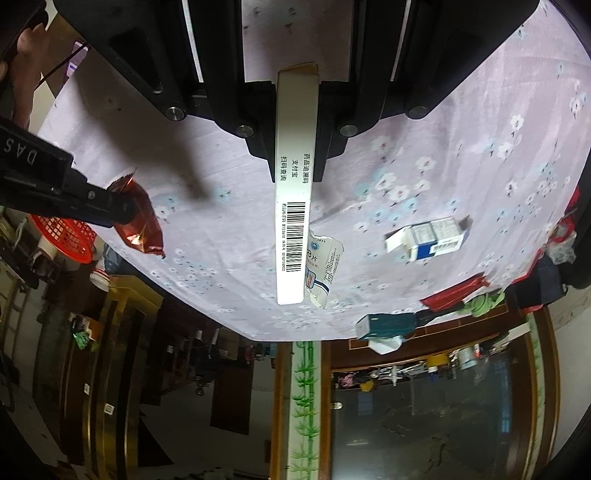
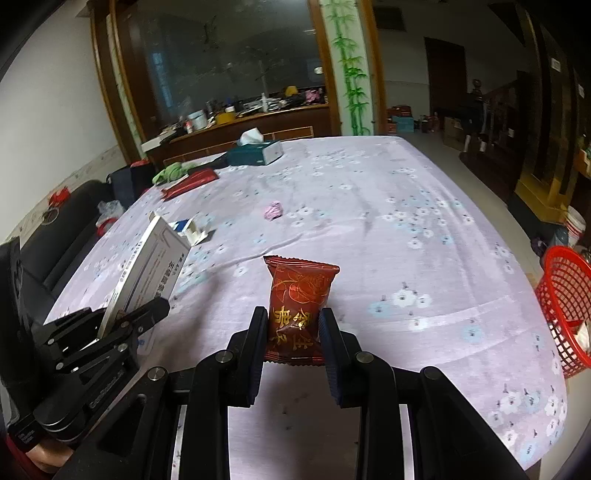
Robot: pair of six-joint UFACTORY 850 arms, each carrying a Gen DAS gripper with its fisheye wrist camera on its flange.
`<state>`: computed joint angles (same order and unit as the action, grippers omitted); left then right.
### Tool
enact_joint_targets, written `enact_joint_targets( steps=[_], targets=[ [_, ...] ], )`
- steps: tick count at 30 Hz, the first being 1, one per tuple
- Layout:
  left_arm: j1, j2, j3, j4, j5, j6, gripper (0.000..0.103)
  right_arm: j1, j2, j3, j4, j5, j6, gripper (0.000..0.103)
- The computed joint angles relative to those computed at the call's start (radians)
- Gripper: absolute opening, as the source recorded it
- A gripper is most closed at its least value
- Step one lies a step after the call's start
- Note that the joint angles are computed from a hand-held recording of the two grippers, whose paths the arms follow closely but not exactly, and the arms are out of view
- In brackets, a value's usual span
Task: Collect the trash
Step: 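Hold the white medicine box and red snack packet lifted above the table, then carry both items to the red wastebasket and open both tools to drop them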
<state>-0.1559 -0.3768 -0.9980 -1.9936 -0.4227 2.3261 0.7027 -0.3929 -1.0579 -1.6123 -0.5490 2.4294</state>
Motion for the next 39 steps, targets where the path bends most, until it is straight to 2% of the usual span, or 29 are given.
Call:
enact_joint_targets(
  steps=[8,16,18,24,28,32,34,36,39],
  targets=[
    [-0.081,0.015,-0.025,0.221,-0.049,-0.166,0.013,-0.018,0.101,0.121,-0.013,-0.072,0.103,0.03],
    [-0.21,-0.021,-0.124,0.528,-0.14,-0.465,0.013,-0.051,0.304,0.342,0.047,-0.194,0.224,0.031],
    [-0.25,-0.029,-0.146,0.553,-0.145,-0.497,0.013,-0.063,0.37,0.402,0.079,-0.231,0.231,0.031],
    [-0.367,-0.072,-0.223,0.608,-0.167,-0.59,0.013,-0.134,0.532,0.532,0.128,-0.268,0.234,0.031],
    [-0.441,-0.123,-0.298,0.668,-0.171,-0.688,0.013,-0.195,0.603,0.586,0.14,-0.249,0.215,0.031],
    [-0.507,-0.18,-0.368,0.689,-0.146,-0.751,0.013,-0.272,0.653,0.631,0.116,-0.192,0.217,0.031],
    [-0.528,-0.216,-0.411,0.701,-0.151,-0.774,0.013,-0.314,0.667,0.646,0.087,-0.158,0.23,0.032],
    [-0.548,-0.235,-0.432,0.713,-0.12,-0.791,0.013,-0.351,0.674,0.656,0.062,-0.134,0.243,0.032],
    [-0.546,-0.234,-0.428,0.72,-0.133,-0.787,0.02,-0.408,0.668,0.659,0.044,-0.097,0.234,0.035]
  ],
)
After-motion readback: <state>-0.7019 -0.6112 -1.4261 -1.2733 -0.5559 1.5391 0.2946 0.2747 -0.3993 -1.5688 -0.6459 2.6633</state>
